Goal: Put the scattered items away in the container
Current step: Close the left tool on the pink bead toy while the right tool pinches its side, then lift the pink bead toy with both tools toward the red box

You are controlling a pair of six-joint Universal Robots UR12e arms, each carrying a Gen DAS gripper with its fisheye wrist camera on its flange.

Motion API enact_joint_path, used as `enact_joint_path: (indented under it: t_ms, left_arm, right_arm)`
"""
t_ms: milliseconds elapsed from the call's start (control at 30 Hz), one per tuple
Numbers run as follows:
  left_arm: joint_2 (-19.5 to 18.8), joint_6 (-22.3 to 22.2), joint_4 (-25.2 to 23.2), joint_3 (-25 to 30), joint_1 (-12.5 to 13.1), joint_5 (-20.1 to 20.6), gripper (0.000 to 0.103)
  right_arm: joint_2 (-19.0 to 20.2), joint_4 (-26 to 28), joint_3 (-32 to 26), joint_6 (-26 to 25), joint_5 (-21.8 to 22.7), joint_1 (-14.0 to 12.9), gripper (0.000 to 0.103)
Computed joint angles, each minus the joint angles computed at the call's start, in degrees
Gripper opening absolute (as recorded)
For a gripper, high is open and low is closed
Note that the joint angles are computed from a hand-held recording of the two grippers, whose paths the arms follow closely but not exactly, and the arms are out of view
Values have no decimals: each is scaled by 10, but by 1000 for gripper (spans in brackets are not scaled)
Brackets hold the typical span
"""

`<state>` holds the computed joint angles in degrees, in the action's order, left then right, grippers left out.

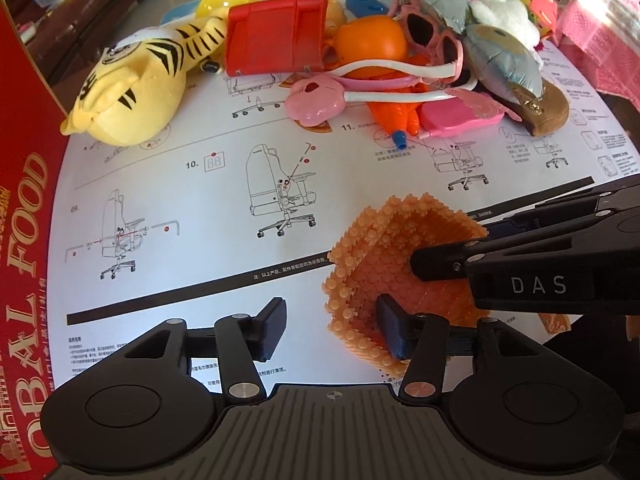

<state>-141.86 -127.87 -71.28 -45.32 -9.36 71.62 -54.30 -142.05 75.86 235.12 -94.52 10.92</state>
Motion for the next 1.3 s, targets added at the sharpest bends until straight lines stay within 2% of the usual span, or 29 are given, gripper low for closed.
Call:
enact_joint_path:
  t_ms: [67,100,233,500,667,800,1033,1200,1300]
  left_arm:
    - [-3,-5,-21,9,0,-7,21]
    - [-1,-3,-26,8,0,-10,22]
    - [26,15,44,-50,-3,-7,22]
    - [34,14,50,-53,1,-23,21]
    - [36,-11,72,-44,8,-52,20]
    - [40,-44,114,-40,14,-78,20]
    - [36,-132,177,-11,31,-126,20]
    - [31,-207,245,11,50,-143,20]
    - [28,-252,298,23,64,-136,20]
  right_arm:
    - [-2,-8,5,8,1,0,29]
    - [-2,-10,7,9,2,-1,29]
    - [-3,3,4,4,-7,2,27]
    - [-10,-1,6,-2,-27,7,26]
    - [-10,-8,-12,-29,-56,9,26]
    - [-6,-20,-35,-65,-80,10,26]
    - [12,-32,-101,-148,-116,15,26]
    - [43,-31,-182,-228,-117,19,26]
    - [79,-26,-259,-288,-110,25,26]
